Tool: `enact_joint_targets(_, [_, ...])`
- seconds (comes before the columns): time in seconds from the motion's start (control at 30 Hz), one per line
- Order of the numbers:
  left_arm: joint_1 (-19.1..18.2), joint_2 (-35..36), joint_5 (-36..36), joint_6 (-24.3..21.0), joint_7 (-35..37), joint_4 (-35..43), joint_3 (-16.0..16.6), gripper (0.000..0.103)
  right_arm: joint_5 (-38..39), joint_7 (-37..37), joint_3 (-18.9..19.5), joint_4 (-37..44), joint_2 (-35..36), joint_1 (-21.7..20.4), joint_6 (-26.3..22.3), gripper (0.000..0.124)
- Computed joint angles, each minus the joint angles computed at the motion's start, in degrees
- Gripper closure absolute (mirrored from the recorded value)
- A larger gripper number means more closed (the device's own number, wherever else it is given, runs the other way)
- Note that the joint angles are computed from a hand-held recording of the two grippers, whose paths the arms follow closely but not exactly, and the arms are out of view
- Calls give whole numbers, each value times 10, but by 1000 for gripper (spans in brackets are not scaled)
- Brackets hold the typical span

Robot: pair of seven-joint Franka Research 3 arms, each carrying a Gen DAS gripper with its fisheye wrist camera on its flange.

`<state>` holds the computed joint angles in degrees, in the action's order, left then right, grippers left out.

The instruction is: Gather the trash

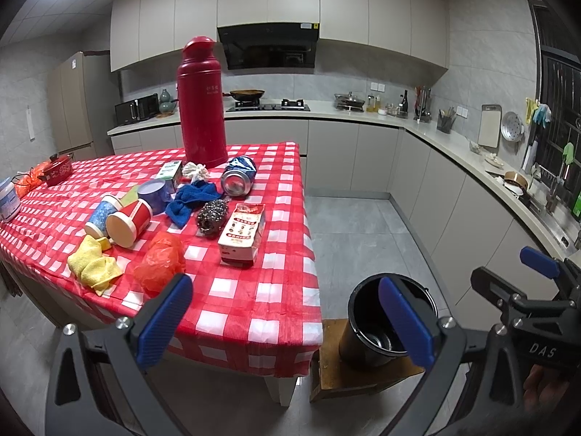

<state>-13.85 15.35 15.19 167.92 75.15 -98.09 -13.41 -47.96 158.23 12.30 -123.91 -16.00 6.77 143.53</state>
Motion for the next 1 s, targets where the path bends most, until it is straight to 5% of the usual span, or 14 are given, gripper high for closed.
enact_joint_targets(1.0, [-5, 5, 9, 1, -4, 7, 2, 0, -11, 12, 2, -5, -3, -6, 3, 21])
